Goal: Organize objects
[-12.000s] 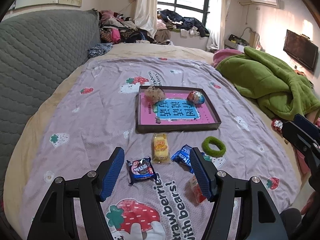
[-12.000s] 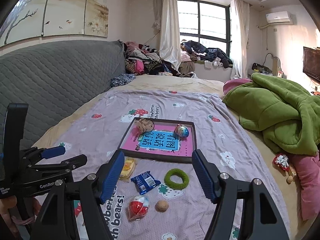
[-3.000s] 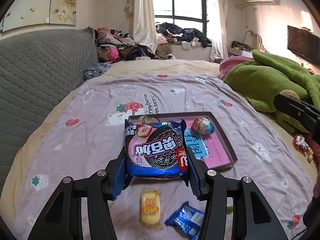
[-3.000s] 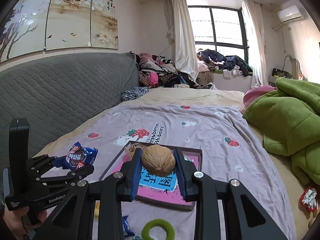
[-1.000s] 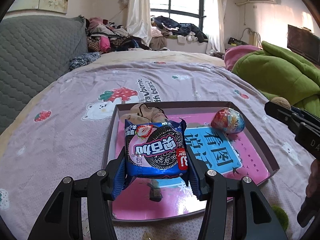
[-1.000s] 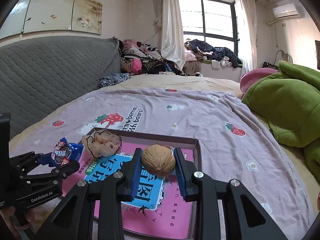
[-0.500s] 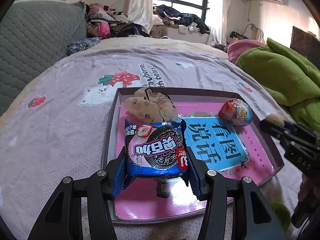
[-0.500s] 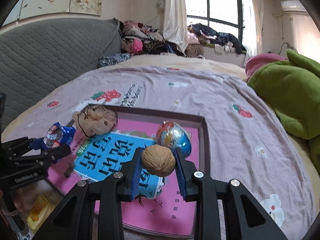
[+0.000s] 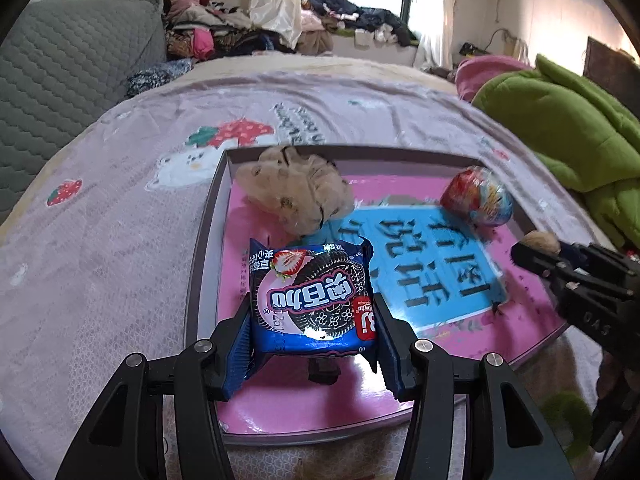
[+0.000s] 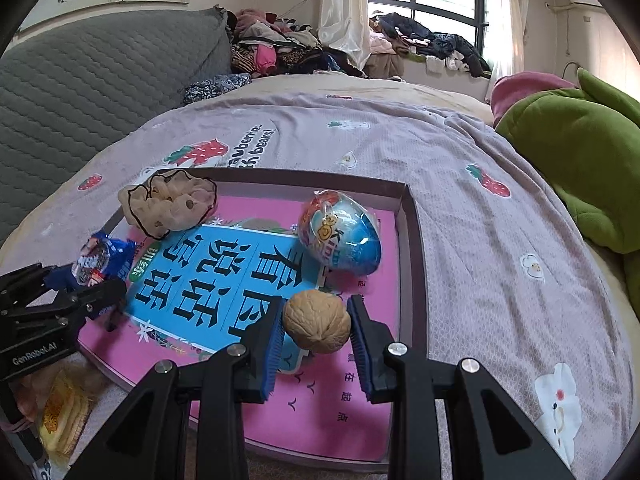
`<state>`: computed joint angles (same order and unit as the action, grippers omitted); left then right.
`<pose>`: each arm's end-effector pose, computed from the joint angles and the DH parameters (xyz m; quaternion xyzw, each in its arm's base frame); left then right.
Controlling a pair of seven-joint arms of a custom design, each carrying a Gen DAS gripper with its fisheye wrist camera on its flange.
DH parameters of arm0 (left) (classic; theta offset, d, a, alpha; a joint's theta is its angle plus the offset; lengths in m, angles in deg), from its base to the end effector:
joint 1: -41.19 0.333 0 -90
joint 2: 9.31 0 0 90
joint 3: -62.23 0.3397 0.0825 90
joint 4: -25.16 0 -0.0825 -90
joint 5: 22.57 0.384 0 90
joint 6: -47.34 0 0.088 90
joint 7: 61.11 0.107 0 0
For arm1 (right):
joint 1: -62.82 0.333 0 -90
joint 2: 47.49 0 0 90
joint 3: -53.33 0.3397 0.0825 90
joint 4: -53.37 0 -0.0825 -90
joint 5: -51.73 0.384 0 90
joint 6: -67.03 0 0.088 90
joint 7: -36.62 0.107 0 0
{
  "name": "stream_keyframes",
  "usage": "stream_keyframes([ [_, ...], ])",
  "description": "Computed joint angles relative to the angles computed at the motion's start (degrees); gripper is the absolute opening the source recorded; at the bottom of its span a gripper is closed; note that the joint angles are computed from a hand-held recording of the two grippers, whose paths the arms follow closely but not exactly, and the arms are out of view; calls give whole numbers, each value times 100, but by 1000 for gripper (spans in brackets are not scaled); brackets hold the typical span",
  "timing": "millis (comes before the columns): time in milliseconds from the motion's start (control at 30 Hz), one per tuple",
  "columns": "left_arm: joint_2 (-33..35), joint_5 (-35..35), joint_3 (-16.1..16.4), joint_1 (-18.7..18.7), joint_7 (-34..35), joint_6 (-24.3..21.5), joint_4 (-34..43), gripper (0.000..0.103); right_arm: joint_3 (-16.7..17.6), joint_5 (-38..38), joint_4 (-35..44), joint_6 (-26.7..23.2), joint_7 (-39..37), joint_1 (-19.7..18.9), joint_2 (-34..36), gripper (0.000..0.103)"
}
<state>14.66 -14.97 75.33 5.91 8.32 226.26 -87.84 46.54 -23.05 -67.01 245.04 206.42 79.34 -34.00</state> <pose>0.6113 -0.2791 0.3695 -0.5840 0.7251 -0.3031 0.2031 0.5650 0.1825 0.3758 -0.6777 0.6238 -0.2589 0.2908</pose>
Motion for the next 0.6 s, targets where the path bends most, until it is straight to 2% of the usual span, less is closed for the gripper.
stream_keyframes([
  [267,36,174,-201,188,-61,-291,97,55,79,643,-58,-118,-595,-34,47,32],
  [400,52,162,-509,463,-22,-425,147,55,66,1002,-83,-241,-945,12,81,32],
  [500,65,354,-372,348,-203,-495,165,55,46,1190,-97,-295,-1124,50,103,32],
  [600,50,400,-487,456,-260,-504,157,55,-15,1235,-96,-310,-1162,117,112,32],
])
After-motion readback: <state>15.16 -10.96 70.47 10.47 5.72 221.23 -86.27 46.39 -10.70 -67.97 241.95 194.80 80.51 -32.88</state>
